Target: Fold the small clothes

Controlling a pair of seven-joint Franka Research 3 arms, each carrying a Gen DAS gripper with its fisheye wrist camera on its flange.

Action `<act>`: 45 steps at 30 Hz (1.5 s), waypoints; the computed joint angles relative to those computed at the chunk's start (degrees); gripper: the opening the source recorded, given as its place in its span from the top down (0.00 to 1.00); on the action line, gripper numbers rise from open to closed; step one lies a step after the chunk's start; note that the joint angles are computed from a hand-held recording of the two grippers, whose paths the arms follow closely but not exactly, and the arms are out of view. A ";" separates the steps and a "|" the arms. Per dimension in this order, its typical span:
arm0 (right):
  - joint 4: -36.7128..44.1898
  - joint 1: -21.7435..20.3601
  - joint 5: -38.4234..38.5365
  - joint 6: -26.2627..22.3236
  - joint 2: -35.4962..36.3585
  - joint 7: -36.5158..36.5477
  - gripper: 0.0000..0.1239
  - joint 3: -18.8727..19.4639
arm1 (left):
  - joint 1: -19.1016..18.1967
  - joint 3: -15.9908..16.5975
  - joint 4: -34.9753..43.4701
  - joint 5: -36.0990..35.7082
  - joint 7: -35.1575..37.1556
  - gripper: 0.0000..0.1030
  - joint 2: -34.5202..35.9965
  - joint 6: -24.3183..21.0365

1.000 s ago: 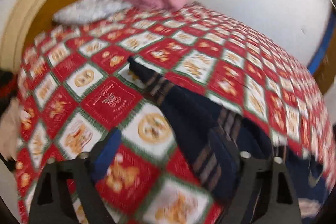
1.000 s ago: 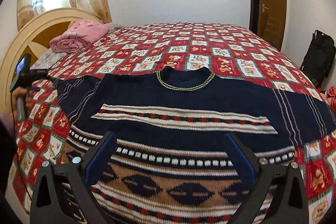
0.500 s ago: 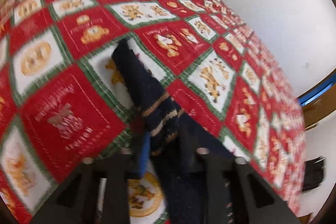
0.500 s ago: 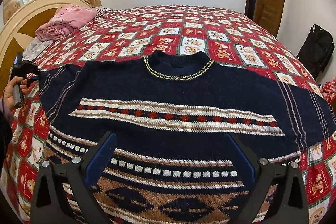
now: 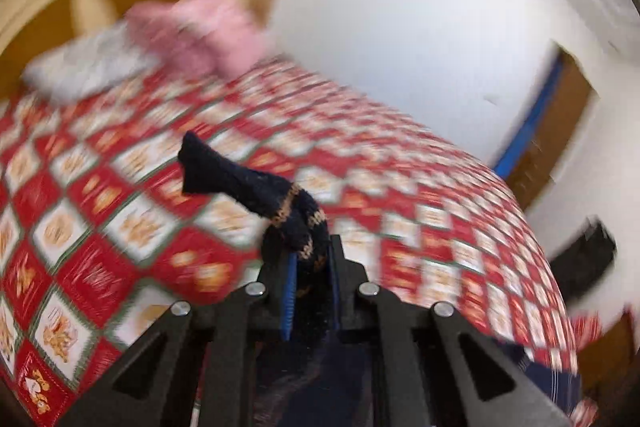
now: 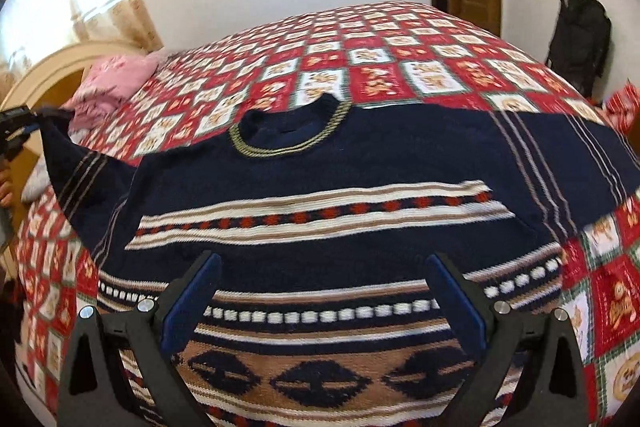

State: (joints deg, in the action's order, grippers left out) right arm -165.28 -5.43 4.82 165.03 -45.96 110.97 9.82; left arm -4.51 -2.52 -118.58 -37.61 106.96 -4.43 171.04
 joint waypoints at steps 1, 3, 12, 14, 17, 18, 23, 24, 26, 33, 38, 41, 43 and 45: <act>-0.43 -0.12 0.27 -0.03 -0.74 0.11 0.18 -0.56 | -1.54 -0.69 -0.60 -1.84 3.01 0.86 -1.41 0.48; -1.55 -1.07 0.66 -0.20 -2.73 0.39 0.18 -1.38 | -7.45 -1.72 -3.20 -5.77 9.93 0.86 -5.28 1.67; -3.94 -1.87 4.18 -2.34 -6.98 -4.01 0.18 -9.89 | -20.11 -11.18 -11.42 8.23 3.24 0.81 -3.19 -2.72; -3.46 -0.76 6.36 -2.29 -6.29 -7.09 0.18 -13.14 | -21.30 -11.06 -12.75 8.60 0.81 0.80 -2.53 -4.97; -1.34 1.34 10.60 -1.00 -3.38 -10.18 0.18 -16.88 | -21.09 -11.09 -16.16 13.17 -4.26 0.64 -4.81 -5.14; 0.06 2.74 12.07 -0.96 -1.78 -11.41 0.18 -18.19 | -20.14 -11.28 -18.21 16.24 -7.13 0.50 -7.08 -5.03; 11.68 16.14 21.81 -5.48 11.00 -20.46 0.18 -29.23 | -10.24 -15.03 -24.08 32.76 -22.27 0.32 -14.37 -0.89; 13.31 16.79 23.07 -6.25 13.06 -21.05 0.18 -29.31 | -6.77 -16.71 -24.58 36.09 -26.15 0.31 -15.54 -0.54; 17.70 17.89 25.56 -9.26 18.14 -21.72 0.18 -29.23 | -1.29 -18.96 -25.13 40.77 -32.15 0.31 -16.93 0.15; 26.43 9.44 12.01 -19.28 29.82 -14.81 0.18 -16.03 | 9.83 -22.56 -26.77 51.10 -45.92 0.31 -19.18 -1.82; 25.66 7.83 11.43 -16.87 29.22 -20.36 0.52 -13.86 | 7.38 -18.00 -27.99 52.94 -48.60 0.31 -20.03 -3.33; 27.32 9.67 23.03 -20.08 29.68 -27.56 0.79 -17.93 | 6.68 -16.08 -28.59 54.90 -50.68 0.27 -20.59 -2.95; 28.91 9.43 27.00 -21.48 30.12 -30.79 0.83 -18.18 | 5.91 -14.77 -28.43 55.70 -52.28 0.26 -20.07 -2.65; 29.70 10.90 32.87 -20.37 28.96 -36.94 0.85 -18.33 | 4.51 -13.11 -27.76 56.27 -53.14 0.26 -19.01 -2.79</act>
